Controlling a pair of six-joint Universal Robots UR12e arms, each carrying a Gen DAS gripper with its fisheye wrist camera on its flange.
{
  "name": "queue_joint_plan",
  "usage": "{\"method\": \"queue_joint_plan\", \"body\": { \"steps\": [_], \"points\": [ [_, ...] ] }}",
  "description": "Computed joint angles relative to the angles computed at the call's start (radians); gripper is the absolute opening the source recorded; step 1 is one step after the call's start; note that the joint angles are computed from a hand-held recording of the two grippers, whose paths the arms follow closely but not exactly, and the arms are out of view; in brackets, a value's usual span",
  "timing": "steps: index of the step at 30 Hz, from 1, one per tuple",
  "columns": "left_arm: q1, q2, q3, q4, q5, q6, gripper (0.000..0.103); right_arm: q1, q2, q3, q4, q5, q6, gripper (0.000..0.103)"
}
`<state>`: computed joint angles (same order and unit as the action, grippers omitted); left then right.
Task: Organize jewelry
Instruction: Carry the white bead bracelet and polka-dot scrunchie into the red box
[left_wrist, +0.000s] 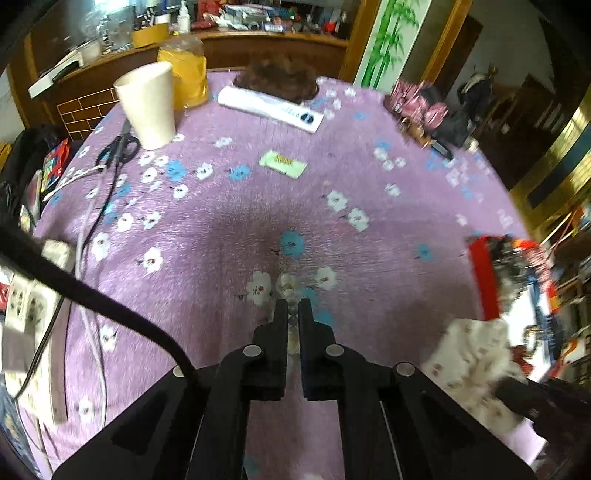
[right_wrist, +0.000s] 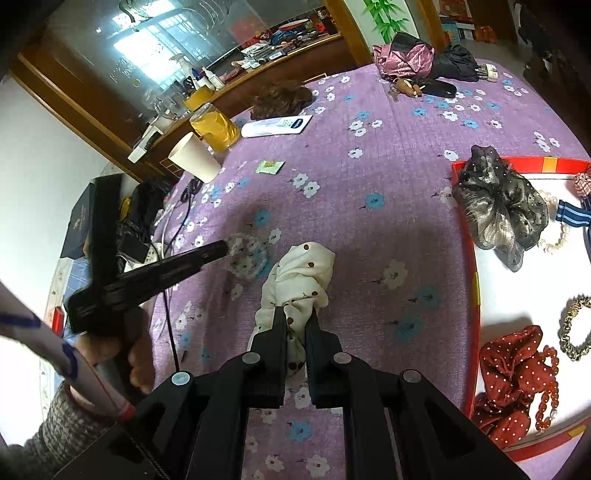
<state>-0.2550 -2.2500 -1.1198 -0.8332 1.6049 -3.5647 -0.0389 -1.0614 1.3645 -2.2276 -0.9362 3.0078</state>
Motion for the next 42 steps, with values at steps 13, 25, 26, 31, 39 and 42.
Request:
{"method": "queue_joint_plan", "body": {
  "steps": [13, 25, 26, 31, 39, 42],
  "points": [
    [-0.026, 0.121, -0.124, 0.089, -0.026, -0.102, 0.005, -0.042, -0.057, 0.053, -0.004, 0.094, -0.065, 0.010],
    [-0.105, 0.135, -0.087, 0.025, 0.143, -0.087, 0.005, -0.102, -0.104, 0.112, 0.006, 0.127, -0.108, 0.010],
    [-0.112, 0.131, -0.080, 0.019, 0.157, -0.080, 0.005, -0.106, -0.105, 0.114, 0.008, 0.128, -0.110, 0.010],
    [-0.156, 0.103, -0.023, -0.017, 0.229, -0.030, 0.005, -0.135, -0.117, 0.132, 0.008, 0.132, -0.119, 0.010],
    [-0.209, 0.051, 0.064, -0.069, 0.307, 0.025, 0.005, -0.174, -0.131, 0.157, -0.004, 0.130, -0.116, 0.009],
    [-0.223, 0.033, 0.094, -0.083, 0.317, 0.040, 0.005, -0.192, -0.137, 0.167, -0.013, 0.131, -0.106, 0.009]
  ]
}}
